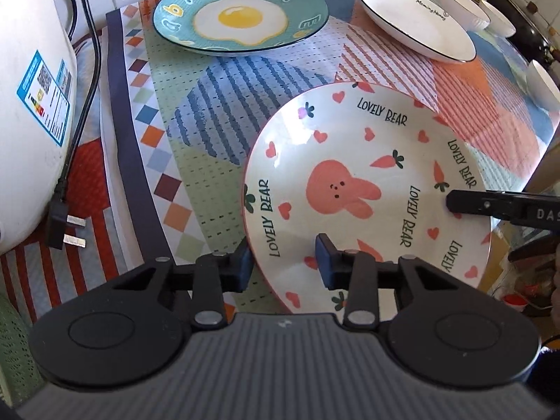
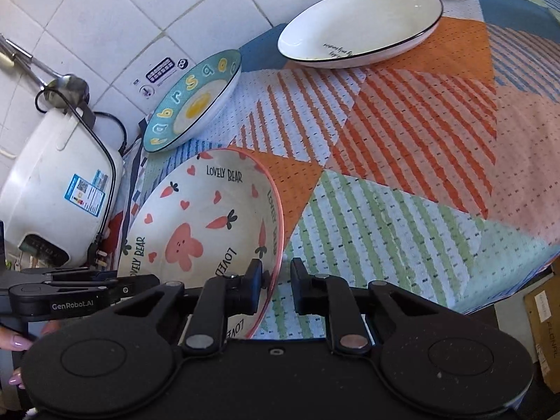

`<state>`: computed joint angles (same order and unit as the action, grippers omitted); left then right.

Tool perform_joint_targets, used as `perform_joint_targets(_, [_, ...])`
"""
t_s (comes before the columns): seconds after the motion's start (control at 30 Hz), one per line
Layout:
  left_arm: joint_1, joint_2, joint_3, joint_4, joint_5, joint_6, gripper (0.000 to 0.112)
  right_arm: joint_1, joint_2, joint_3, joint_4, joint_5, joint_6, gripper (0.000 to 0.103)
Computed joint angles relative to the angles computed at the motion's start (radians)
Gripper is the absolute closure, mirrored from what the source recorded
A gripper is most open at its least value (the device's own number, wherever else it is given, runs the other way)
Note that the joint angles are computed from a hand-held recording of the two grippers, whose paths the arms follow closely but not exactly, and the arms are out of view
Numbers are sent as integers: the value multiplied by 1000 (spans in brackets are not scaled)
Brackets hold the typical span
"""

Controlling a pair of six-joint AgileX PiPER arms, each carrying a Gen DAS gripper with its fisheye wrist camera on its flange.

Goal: Organize plates and bowls
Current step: 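Lift the bunny plate with the right gripper and lower it onto the white plate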

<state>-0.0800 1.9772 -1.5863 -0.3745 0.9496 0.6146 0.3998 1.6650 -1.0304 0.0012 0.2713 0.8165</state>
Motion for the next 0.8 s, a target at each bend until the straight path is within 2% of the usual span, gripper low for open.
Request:
perform_joint_targets(0.07, [10, 14, -15, -18, 17, -12, 75, -11, 16, -15, 78, -3, -97, 90])
perform_joint_targets(0.1, [12, 20, -23, -22, 24, -20, 74, -13, 20, -20, 82, -3, -106, 90])
perform_joint_targets(0.27, [-4, 18, -30, 9, 27, -66, 74, -48, 17, -11, 300, -2, -344, 92])
perform_joint_targets(0.33, [-3, 21, -34, 9, 30, -84, 76, -51, 16, -12, 316, 3, -361, 90])
perform_joint_targets(0.43, [1, 8, -8, -6, 8, -71, 76, -41, 17, -26, 258, 20, -308, 86])
perform_joint_targets(0.47, [1, 10, -14, -6, 18, -79, 76, -45, 17, -28, 278, 26, -332, 86])
perform_joint_targets(0.53, [-15, 37, -87, 33, 98, -148, 76, -66, 17, -41, 362, 61, -434, 86])
perform_joint_targets(0.57, [-20, 49, -121, 37, 131, -179, 76, -70, 17, -53, 349, 83, -461, 85])
perform_joint_targets(0.63, [-33, 36, -129, 40, 132, -195, 76, -76, 22, -95, 291, 142, -482, 81])
perform_joint_targets(0.67, [-44, 26, -128, 48, 125, -186, 76, -88, 17, -102, 313, 155, -520, 80])
perform_joint_targets(0.8, [-54, 54, -228, 33, 225, -225, 76, -147, -5, -114, 419, 179, -678, 80])
